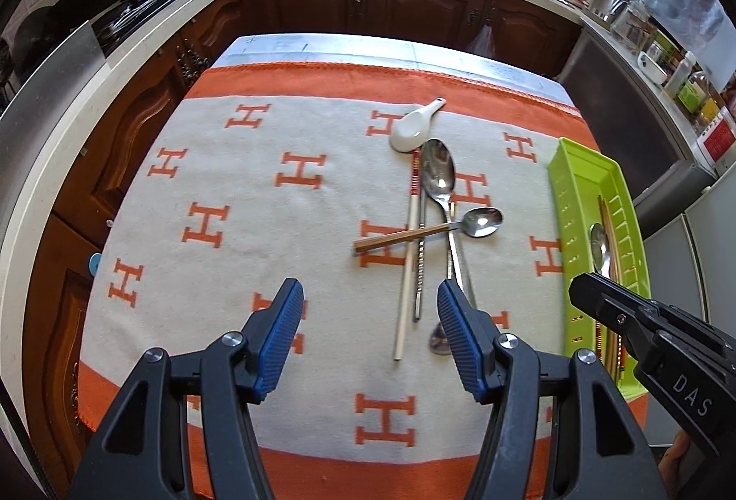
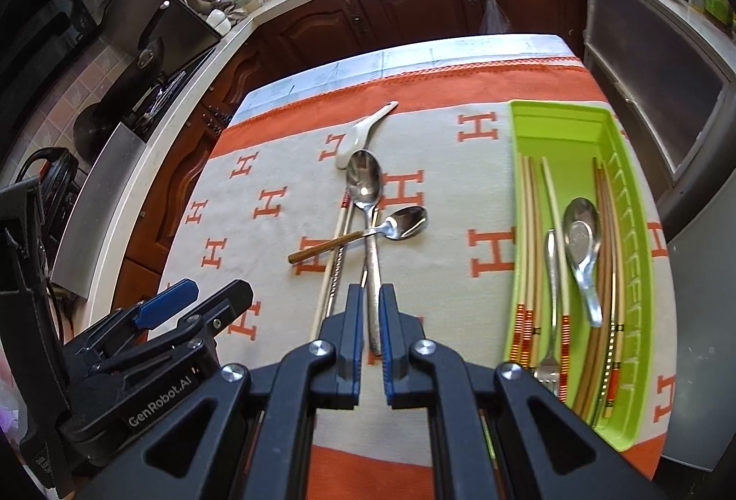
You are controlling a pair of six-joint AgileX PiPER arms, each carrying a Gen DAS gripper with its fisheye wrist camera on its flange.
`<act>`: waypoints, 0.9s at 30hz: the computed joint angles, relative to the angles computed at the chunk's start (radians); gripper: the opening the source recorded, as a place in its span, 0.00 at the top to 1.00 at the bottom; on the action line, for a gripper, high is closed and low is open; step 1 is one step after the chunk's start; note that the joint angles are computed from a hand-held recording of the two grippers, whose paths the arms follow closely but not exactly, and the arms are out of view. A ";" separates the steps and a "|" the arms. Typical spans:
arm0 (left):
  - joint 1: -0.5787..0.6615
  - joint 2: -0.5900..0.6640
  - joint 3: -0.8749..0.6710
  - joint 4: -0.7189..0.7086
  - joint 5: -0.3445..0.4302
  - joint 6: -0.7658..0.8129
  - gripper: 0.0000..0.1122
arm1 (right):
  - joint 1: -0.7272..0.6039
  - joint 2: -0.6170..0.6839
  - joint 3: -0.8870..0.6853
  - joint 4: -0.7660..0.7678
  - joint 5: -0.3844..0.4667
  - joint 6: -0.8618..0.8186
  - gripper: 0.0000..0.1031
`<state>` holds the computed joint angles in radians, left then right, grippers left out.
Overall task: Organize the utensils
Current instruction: 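Withdraw both open tools from the tray back over the pile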
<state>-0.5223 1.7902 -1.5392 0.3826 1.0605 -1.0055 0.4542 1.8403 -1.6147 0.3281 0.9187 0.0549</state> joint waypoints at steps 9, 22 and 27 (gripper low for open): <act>0.042 -0.034 0.090 0.011 -0.037 -0.003 0.47 | 0.048 0.082 -0.071 -0.010 0.018 0.032 0.94; 0.113 0.028 0.093 -0.033 -0.093 0.065 0.45 | 0.054 0.218 -0.160 -0.017 0.048 0.068 0.94; 0.125 0.064 0.062 -0.023 -0.104 0.085 0.44 | 0.040 0.264 -0.201 -0.018 0.065 0.078 0.94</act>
